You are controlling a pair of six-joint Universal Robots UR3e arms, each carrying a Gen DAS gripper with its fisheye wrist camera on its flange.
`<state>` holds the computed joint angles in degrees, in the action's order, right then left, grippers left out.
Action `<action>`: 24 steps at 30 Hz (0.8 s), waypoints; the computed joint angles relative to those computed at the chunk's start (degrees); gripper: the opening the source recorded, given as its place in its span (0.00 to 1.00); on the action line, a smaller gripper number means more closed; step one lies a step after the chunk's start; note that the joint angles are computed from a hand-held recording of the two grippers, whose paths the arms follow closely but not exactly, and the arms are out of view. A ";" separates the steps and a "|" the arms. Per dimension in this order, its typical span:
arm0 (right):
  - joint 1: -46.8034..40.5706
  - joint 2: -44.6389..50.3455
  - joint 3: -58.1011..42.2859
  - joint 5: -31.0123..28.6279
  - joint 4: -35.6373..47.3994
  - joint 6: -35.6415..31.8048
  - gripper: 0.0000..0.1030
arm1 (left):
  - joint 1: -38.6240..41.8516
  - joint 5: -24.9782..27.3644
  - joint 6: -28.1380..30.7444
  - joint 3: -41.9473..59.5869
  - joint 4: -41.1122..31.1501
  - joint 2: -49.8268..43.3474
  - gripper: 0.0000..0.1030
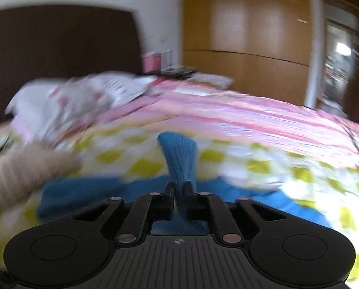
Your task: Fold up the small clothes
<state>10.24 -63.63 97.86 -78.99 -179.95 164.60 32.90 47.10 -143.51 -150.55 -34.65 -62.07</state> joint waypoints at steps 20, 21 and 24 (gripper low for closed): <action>-18.82 -11.32 20.01 -7.74 -1.17 8.63 0.29 | 0.99 -0.60 -0.64 -0.75 1.43 0.22 0.63; -17.73 -11.31 20.16 -8.49 -2.57 8.40 0.29 | 1.27 -0.70 -0.82 -0.76 1.54 0.24 0.63; -16.04 -12.76 22.65 -5.55 -6.88 6.20 0.29 | 2.55 -1.16 -0.83 -0.96 0.60 1.80 0.63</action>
<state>-5.80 -76.39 120.51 -84.54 -186.83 170.80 35.45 45.94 -144.34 -151.51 -34.05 -60.26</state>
